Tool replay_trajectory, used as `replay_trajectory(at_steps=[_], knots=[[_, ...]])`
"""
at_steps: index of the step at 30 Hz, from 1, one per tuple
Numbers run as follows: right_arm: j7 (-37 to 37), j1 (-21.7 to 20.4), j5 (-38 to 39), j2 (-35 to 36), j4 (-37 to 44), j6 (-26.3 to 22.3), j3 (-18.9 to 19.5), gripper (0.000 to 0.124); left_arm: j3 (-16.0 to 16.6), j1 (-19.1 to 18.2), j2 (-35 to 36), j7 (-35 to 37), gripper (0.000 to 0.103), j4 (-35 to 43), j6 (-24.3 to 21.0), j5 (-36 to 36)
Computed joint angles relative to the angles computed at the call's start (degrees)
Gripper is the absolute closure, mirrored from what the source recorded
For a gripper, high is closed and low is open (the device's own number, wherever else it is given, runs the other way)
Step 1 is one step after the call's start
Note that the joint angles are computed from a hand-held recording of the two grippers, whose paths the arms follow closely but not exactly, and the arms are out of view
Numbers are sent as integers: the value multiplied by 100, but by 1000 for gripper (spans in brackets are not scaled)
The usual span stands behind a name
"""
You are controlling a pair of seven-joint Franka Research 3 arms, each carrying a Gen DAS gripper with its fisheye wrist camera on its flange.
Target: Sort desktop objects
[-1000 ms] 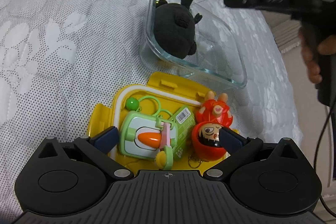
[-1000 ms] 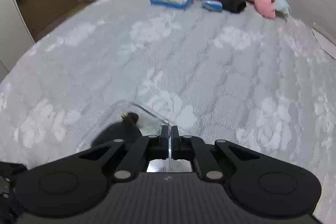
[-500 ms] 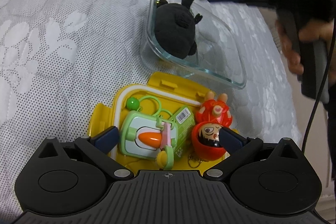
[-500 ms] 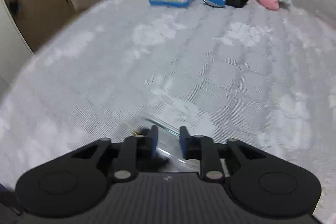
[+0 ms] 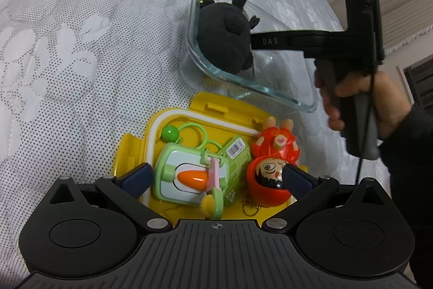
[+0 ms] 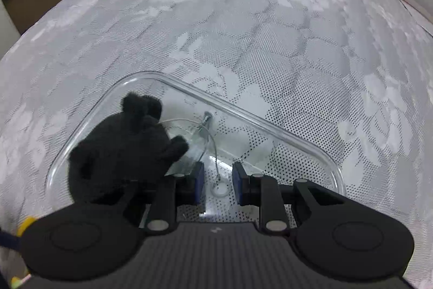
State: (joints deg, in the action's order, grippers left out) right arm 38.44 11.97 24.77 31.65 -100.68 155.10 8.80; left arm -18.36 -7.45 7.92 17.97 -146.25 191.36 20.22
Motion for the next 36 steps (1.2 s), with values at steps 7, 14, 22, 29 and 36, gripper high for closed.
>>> replay_trajectory(at_steps=[7,14,22,29,36], knots=[[-113,-233,386,-223,-111,96,158,121,-17,19,2,8,0,18,-30,9],[-1161,-378,1252,-682,-216,66,538,121,-106,116,-26,52,0,45,-127,46],[-554,125,1205,-476,93,-277,211,119,-297,379,-21,-84,0,22,-43,188],[-59,-85,1333,-359,358,-824,179,97,-463,632,-1,-345,0,44,-20,471],[-708,-659,2912,-957,-300,-893,431,92,-440,758,67,-682,0,-17,302,722]])
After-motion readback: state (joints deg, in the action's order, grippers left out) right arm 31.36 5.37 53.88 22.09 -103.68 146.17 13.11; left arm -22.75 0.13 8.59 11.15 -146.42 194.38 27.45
